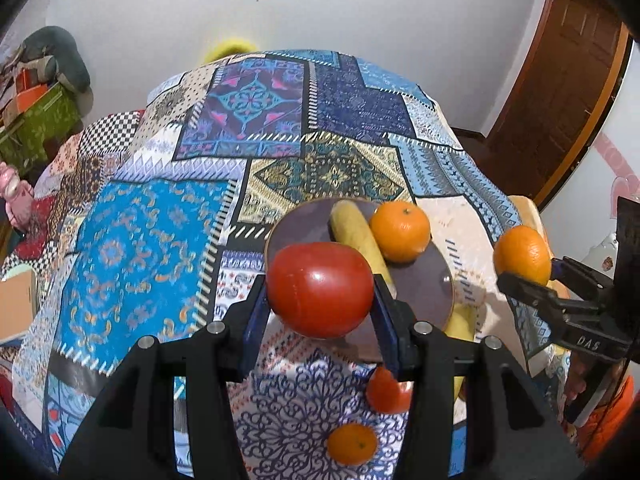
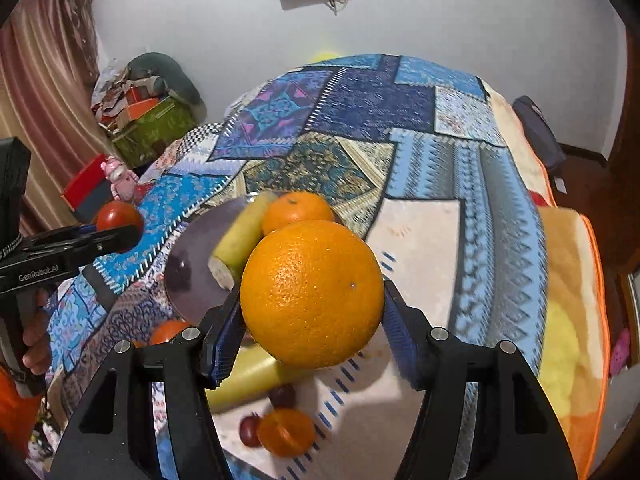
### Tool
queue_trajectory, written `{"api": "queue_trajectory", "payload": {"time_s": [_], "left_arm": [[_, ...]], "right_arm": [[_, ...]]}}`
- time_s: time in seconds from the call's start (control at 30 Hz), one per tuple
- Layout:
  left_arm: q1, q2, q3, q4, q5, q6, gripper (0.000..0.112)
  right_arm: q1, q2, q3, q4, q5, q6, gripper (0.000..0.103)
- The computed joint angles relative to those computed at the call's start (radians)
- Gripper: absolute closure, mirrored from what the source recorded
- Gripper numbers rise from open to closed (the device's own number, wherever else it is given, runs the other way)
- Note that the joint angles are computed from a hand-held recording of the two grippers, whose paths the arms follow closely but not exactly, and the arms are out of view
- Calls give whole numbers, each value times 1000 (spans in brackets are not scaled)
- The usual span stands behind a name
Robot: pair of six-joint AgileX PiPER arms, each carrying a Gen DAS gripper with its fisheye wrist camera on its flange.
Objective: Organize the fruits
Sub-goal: 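Grasp a red tomato with the left tool while the right tool grasps another large orange, then place the tomato on the plate with the left tool while the right tool places the orange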
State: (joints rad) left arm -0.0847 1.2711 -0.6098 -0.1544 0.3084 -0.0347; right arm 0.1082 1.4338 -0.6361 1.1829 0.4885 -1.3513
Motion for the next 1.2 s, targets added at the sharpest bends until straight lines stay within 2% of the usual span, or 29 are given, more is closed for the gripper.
{"api": "queue_trajectory", "payload": {"time_s": [0.17, 0.37, 0.57, 0.77, 0.9, 1.03, 1.2], "left_arm": [[-10, 73, -46, 20, -20, -22, 64], [-8, 176, -87, -47, -50, 24, 64], [-17, 273, -123, -1, -76, -20, 64], [-7, 348, -152, -13, -87, -5, 64], [-4, 381, -163, -63, -87, 46, 64], [-10, 385, -158, -10, -95, -6, 63], [7, 396, -163, -86, -81, 64, 63]], "right_arm": [[71, 48, -44, 17, -35, 16, 43], [136, 116, -80, 29, -70, 43, 43], [184, 167, -113, -12, -103, 88, 43], [207, 204, -130, -55, -109, 120, 43], [221, 226, -142, -94, -114, 156, 43], [230, 249, -157, -126, -116, 206, 43], [240, 255, -164, -171, -119, 255, 42]]}}
